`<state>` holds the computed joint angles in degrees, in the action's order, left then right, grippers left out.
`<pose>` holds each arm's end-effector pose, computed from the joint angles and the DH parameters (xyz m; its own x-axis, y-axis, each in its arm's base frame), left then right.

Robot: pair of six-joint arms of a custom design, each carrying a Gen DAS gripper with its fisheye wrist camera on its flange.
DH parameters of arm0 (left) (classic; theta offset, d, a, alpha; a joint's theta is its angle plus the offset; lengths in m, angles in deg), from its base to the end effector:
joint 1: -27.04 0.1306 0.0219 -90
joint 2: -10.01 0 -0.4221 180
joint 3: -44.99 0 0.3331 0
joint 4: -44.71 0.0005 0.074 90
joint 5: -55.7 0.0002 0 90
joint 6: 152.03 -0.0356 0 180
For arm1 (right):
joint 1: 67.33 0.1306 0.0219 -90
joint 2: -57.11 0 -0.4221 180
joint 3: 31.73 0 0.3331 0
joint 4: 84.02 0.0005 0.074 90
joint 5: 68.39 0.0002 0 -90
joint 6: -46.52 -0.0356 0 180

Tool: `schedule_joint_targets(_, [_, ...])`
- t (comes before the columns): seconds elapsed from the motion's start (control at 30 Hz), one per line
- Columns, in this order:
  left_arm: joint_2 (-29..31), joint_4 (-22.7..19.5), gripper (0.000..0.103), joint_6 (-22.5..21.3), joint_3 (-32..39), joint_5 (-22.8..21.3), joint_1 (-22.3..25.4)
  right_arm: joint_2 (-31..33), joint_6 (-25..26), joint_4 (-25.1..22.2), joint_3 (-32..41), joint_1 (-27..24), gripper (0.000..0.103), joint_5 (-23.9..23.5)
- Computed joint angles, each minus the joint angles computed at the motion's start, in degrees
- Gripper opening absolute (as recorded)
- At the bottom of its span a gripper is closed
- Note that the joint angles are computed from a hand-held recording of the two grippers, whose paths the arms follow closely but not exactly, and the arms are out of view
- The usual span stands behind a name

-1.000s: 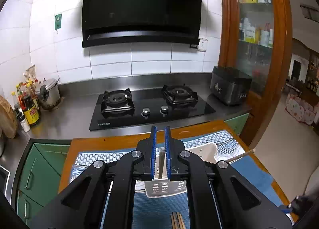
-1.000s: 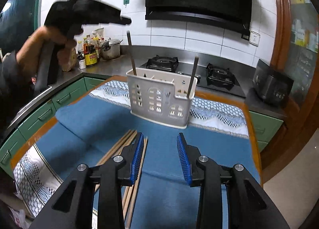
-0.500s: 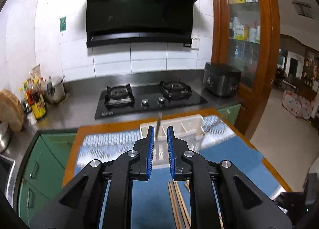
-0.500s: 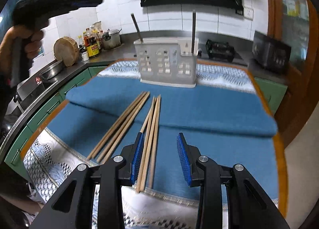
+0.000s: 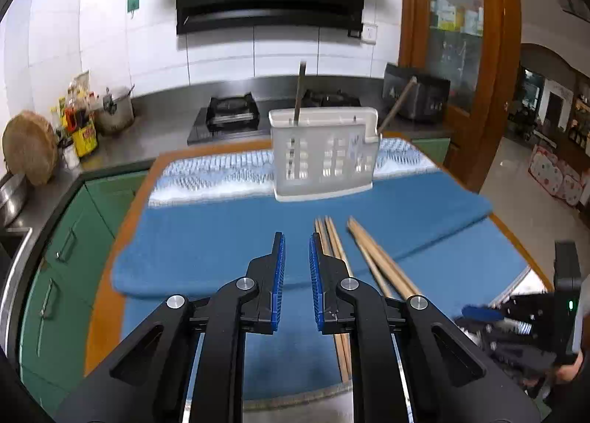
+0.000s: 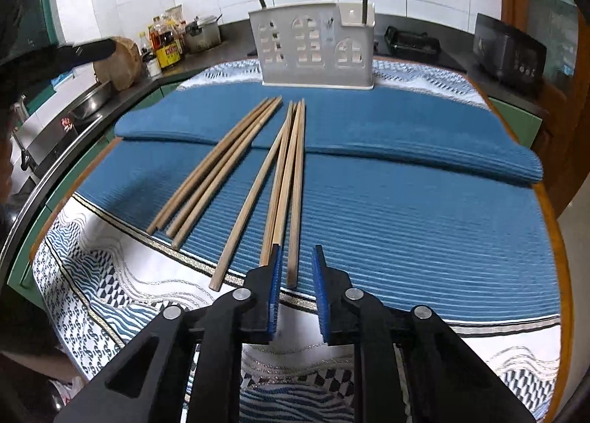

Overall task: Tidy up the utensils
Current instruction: 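Move both open tools back over the remaining chopsticks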

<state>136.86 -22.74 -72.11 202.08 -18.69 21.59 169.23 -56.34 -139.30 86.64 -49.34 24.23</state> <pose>0.6450 -0.0717 0.5705 -0.5394 0.2208 -0.8126 0.4055 0.9139 -0.0208 0.5558 0.1782 0.4750 -0.7624 -0.0138 -0.6469 -0.1132 0.9872 0.1123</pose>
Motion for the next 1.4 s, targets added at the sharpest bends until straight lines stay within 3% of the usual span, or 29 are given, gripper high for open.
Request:
schedule_joint_targets(0.1, [-3.9, 4.3, 0.013, -0.2, -10.2, -0.8, 0.1, 1.2, -0.1, -0.7, 0.7, 0.2, 0.014, 0.0])
schedule_joint_targets(0.23, [-6.7, 6.4, 0.013, -0.7, -18.2, -0.2, 0.3, 1.9, -0.2, -1.2, 1.1, 0.1, 0.012, -0.3])
schedule_joint_targets(0.43, [-7.2, 5.1, 0.013, -1.1, -22.9, 0.7, -0.3, 2.5, 0.2, -1.7, 1.3, 0.5, 0.009, 1.4])
schedule_joint_targets(1.13, [-2.9, 1.3, 0.013, -0.7, -21.8, -0.1, -2.9, 0.3, -1.4, -0.6, -1.8, 0.1, 0.007, 3.5])
schedule_joint_targets(1.4, [-2.4, 2.5, 0.013, -0.6, -21.9, -4.0, -3.7, -0.6, -1.9, 0.0, -3.4, -0.2, 0.007, 3.4])
